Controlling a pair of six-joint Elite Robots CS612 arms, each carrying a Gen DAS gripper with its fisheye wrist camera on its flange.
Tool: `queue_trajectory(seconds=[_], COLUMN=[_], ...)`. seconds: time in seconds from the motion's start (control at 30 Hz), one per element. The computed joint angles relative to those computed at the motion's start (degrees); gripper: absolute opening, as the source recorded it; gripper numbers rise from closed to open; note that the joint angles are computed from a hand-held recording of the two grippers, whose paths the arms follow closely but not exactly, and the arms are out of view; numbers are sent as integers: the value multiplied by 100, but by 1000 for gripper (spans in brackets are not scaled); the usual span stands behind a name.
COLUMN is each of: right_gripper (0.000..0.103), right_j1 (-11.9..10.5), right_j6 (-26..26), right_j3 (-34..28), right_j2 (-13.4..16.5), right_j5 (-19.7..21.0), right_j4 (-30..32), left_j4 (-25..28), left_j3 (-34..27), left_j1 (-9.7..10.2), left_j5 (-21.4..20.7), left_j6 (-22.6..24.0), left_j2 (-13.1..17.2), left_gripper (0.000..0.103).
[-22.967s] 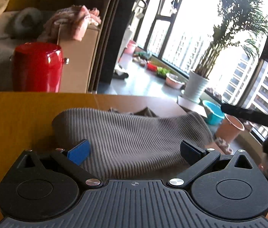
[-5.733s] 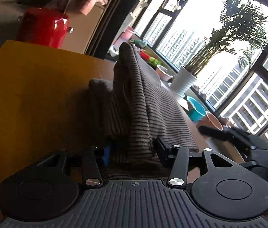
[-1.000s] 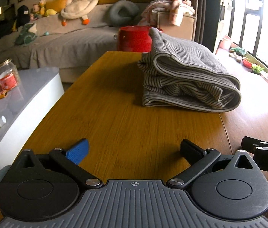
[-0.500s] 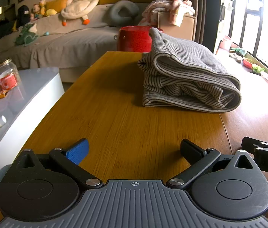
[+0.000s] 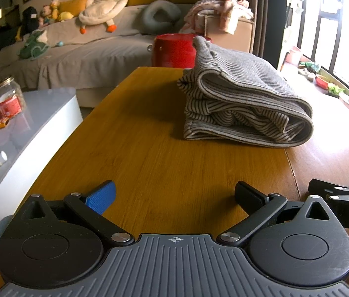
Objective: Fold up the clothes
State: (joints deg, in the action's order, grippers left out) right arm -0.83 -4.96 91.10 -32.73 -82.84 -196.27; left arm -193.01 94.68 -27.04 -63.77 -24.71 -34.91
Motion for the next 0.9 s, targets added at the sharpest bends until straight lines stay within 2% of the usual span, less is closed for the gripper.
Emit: queue_trajectory(seconds=[0.9], right_gripper=[103], right_j1=[-14], right_j6=[-3], right_j3=[-1], right_j2=[10], right_j5=[29], right_j4=[-18], left_j4=[-71], left_j3=[28], left_j1=[12], left_j5=[-37], left_j6=[48], left_j2=[8], left_gripper=[103])
